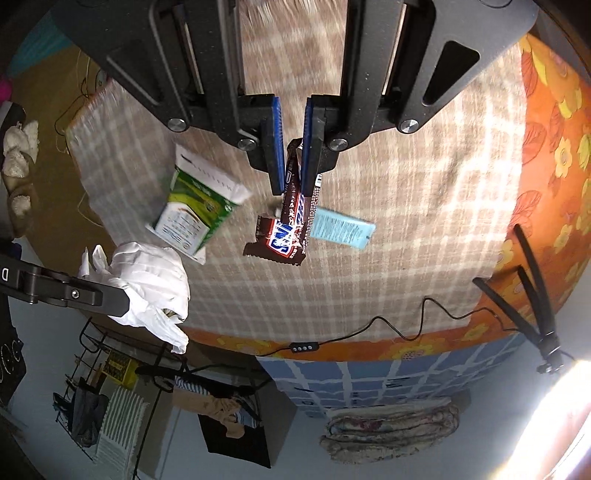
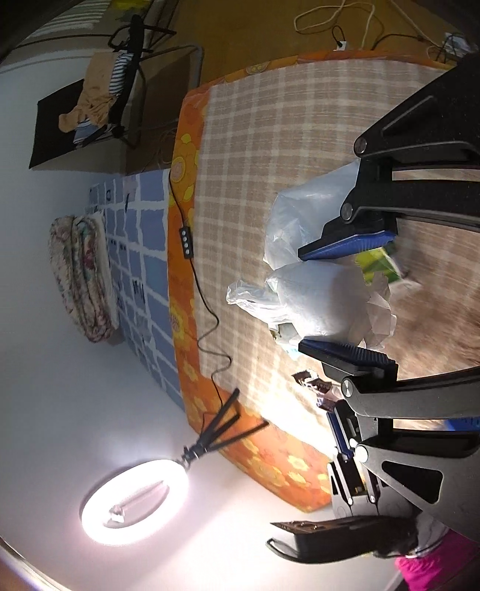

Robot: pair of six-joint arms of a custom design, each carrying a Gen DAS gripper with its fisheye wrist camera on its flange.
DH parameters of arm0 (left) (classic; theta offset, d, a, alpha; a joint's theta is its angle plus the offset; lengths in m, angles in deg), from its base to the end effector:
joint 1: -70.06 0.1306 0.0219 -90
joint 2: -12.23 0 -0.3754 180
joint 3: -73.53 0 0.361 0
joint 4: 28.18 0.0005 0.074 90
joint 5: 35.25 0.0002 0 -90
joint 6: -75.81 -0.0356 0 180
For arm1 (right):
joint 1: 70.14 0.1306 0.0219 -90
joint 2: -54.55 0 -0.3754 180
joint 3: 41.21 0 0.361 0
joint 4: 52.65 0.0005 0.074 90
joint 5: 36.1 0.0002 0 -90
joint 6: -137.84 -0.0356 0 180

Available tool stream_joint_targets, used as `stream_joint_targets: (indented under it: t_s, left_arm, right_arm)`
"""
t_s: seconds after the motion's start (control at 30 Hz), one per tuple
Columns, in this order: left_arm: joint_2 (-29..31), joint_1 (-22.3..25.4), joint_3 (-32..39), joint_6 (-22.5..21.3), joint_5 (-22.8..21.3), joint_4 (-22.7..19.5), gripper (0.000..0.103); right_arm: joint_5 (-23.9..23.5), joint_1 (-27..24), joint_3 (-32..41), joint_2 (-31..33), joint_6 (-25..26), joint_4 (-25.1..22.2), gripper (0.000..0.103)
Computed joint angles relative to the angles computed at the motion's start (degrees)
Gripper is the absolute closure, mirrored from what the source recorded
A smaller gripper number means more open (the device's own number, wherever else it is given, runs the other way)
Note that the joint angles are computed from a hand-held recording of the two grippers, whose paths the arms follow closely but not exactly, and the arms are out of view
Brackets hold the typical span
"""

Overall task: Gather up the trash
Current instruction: 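Lift the Snickers wrapper and plastic bag and carry both over the blue basket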

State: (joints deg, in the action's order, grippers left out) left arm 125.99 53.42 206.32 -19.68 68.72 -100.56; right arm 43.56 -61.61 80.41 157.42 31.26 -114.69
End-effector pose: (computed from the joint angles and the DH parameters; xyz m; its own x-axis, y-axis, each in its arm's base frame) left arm 0.5522 -0.1745 0.5047 -0.7254 0.3137 -0.6127 0.4876 0.8625 -0.1357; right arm 0.5199 0.0839 0.5377 -0.7284 0.1746 -0.6625 -0.0702 0.9429 0.3257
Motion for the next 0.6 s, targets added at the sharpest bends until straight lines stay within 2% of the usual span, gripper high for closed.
stream_joint_targets:
  t_s: [0.43,0.6]
  left_arm:
    - [-15.5,1.0,-17.8,-2.1,1.5,3.0,0.096]
    - [-20.7,1.4,-24.0,-3.6,1.9,3.5,0.096]
  right_arm:
    - [1.0,5.5,-11.4,-10.7,-0.1,0.5,0.062]
    - [2.8,8.5,-15.8,-14.6,-0.2,0.7,0.062]
